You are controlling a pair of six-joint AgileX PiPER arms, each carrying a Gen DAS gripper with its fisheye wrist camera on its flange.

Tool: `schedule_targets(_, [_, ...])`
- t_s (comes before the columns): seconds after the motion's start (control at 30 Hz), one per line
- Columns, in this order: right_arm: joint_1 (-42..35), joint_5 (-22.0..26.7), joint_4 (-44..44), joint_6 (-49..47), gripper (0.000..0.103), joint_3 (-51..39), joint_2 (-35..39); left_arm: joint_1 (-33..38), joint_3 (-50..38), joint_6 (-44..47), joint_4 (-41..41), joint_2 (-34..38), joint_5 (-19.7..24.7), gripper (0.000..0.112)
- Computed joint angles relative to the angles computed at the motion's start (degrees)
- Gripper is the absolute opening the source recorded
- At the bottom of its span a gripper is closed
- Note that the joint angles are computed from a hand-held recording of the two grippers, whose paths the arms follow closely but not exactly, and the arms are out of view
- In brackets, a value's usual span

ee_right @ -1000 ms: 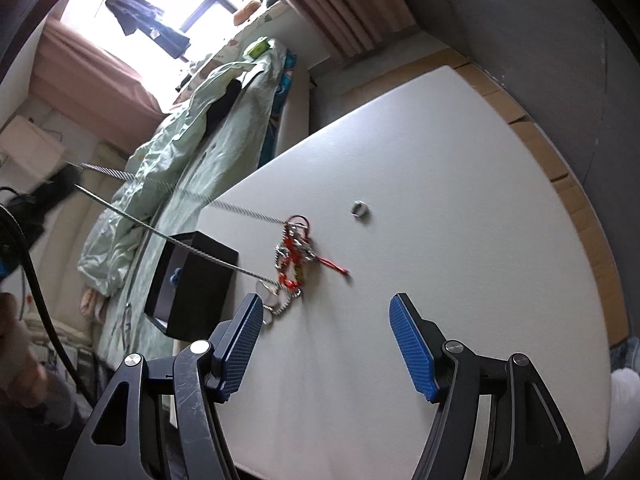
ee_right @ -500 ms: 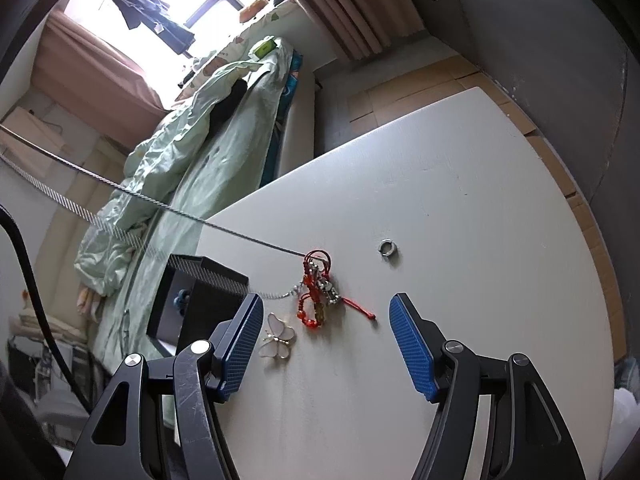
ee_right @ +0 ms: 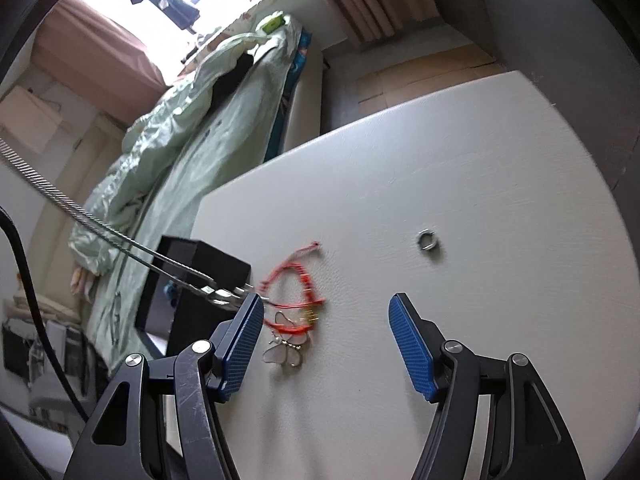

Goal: Organize jewelry
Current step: 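Lower the chain into the box with left while right grasps the red-cord bracelet, then carry the red-cord bracelet into the black box and open the right gripper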

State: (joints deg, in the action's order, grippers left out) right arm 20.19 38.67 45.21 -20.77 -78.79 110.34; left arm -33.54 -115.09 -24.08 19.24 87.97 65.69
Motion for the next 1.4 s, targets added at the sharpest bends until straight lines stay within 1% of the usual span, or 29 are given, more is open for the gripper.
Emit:
schedule_targets(0.1, [1.82,0.52,-3.32,3.23,0.062,-2.87,2.2,0.78,-0.13,0.51,-0.25,-0.23,0.17,0.002])
schedule_targets(0.3, [5.08,1.49,-6.27,5.69,0.062,-7.2,4.79,1.23,0.08,0.61,0.87,-1.38,0.75,0.002])
schedule_targets(0.37, [6.47,1.79,-9.31,8.22,0.061,-8.95,6.09,0.92,0.08,0.17,1.42,-1.62,1.09,0.002])
schedule_targets(0.4, [7.5,0.53,-12.16,10.02,0.059,-9.12,6.03,1.16,0.11,0.24,1.4,-1.79,1.19,0.002])
schedule_targets(0.43, [8.65,0.32,-16.37,12.99,0.056,-10.15,6.37,1.43,0.29,0.27,1.41,-1.99,1.18,0.002])
schedule_targets(0.47, [10.04,0.56,-21.82,16.9,0.051,-11.64,6.82,1.57,0.44,0.18,1.54,-2.19,1.22,0.002])
schedule_targets(0.5, [10.97,1.05,-25.51,19.62,0.047,-13.0,7.34,1.64,0.63,-0.04,1.73,-2.44,1.25,0.002])
schedule_targets(0.57, [13.1,3.23,-34.47,25.22,0.033,-16.18,8.6,2.08,0.62,-0.04,1.6,-2.61,1.3,0.002])
schedule_targets(0.63, [14.38,5.71,-39.48,27.26,0.028,-18.92,9.73,2.29,0.77,-0.31,1.77,-2.87,1.34,0.002])
schedule_targets(0.7, [14.81,7.43,-41.06,26.14,0.025,-20.25,10.24,2.8,0.6,-0.17,1.58,-3.08,1.4,0.002])
schedule_targets(0.73, [14.93,8.34,-42.0,25.8,0.016,-20.95,10.48,2.99,0.25,-0.03,1.54,-3.07,1.54,0.002])
schedule_targets(0.77, [15.11,9.07,-43.1,25.89,0.009,-21.19,10.51,3.16,-0.06,0.12,1.45,-3.07,1.62,0.002])
schedule_targets(0.87, [13.85,9.66,-40.64,24.01,0.007,-20.21,9.69,3.21,-1.83,0.58,1.72,-2.75,2.36,0.002])
schedule_targets(1.07, [10.05,6.07,-31.12,18.16,0.007,-14.12,4.39,3.69,-3.13,1.31,1.68,-2.68,2.89,0.002])
schedule_targets(1.33, [10.43,5.54,-27.86,16.65,0.007,-14.34,-1.63,6.1,1.39,0.93,0.33,-5.26,1.32,0.002])
schedule_targets(1.4, [10.76,5.56,-27.32,16.48,0.007,-14.86,-2.65,7.51,2.12,1.84,-1.53,-5.58,1.19,0.002])
